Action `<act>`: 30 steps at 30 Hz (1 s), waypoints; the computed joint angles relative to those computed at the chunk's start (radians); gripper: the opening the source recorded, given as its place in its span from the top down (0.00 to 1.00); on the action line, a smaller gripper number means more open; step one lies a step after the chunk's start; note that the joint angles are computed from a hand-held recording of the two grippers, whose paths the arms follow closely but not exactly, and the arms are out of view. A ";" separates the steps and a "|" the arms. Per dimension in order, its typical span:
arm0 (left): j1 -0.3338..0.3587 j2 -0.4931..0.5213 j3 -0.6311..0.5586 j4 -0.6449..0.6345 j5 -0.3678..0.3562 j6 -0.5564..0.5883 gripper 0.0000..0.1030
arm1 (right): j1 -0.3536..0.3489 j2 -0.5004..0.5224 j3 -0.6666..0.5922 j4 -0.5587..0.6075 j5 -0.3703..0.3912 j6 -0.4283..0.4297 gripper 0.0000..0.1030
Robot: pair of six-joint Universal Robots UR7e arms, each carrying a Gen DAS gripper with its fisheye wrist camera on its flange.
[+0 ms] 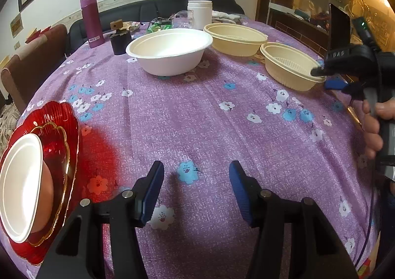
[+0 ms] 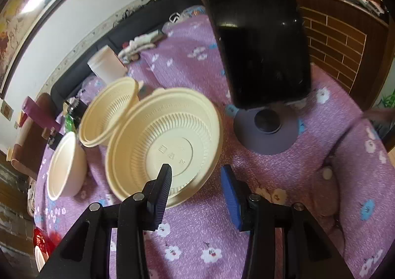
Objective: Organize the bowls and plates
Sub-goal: 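Move the right gripper to the large cream plastic bowl and grasp its rim, then lift the cream bowl with the right gripper toward the left gripper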
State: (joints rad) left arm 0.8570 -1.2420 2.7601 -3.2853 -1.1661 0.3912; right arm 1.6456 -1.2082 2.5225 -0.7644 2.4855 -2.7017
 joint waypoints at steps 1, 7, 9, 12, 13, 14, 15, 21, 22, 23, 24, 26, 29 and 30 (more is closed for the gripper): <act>0.001 -0.001 0.000 -0.001 -0.002 0.000 0.48 | -0.023 -0.001 0.005 -0.004 -0.023 0.006 0.66; 0.001 -0.003 0.003 -0.005 -0.007 0.006 0.48 | 0.050 0.011 0.007 -0.015 0.040 0.034 0.70; 0.001 -0.004 0.004 -0.009 -0.009 0.008 0.48 | 0.120 0.038 -0.016 0.011 0.142 0.061 0.64; -0.002 -0.003 0.008 -0.018 -0.009 0.009 0.48 | 0.177 0.060 -0.027 0.030 0.246 0.119 0.49; -0.003 -0.002 0.009 -0.021 -0.008 0.010 0.48 | 0.177 0.059 -0.027 0.053 0.251 0.147 0.49; -0.005 -0.002 0.011 -0.025 -0.008 0.011 0.48 | 0.167 0.052 -0.023 0.053 0.244 0.146 0.49; -0.004 -0.001 0.011 -0.027 -0.008 0.013 0.48 | 0.152 0.048 -0.022 0.062 0.234 0.150 0.49; -0.003 -0.003 0.011 -0.025 -0.008 0.013 0.48 | 0.050 0.030 -0.017 0.095 0.149 0.159 0.48; -0.003 -0.005 0.013 -0.028 -0.009 0.014 0.48 | 0.037 0.034 -0.026 0.114 0.149 0.160 0.48; -0.004 -0.007 0.015 -0.032 -0.011 0.015 0.48 | 0.014 0.027 -0.021 0.120 0.119 0.168 0.48; -0.004 -0.007 0.016 -0.033 -0.012 0.015 0.48 | -0.001 0.019 -0.009 0.110 0.092 0.171 0.48; -0.002 -0.005 0.012 -0.028 -0.011 0.013 0.48 | 0.004 0.014 0.010 0.073 0.094 0.169 0.48; -0.002 -0.005 0.011 -0.026 -0.013 0.014 0.48 | 0.042 0.005 0.017 0.073 0.118 0.182 0.48; -0.002 -0.005 0.011 -0.027 -0.013 0.014 0.48 | 0.056 -0.002 0.022 0.071 0.123 0.187 0.48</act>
State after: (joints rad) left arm 0.8551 -1.2467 2.7715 -3.3123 -1.1787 0.4057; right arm 1.7012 -1.2097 2.5448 -0.6935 2.6087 -2.5151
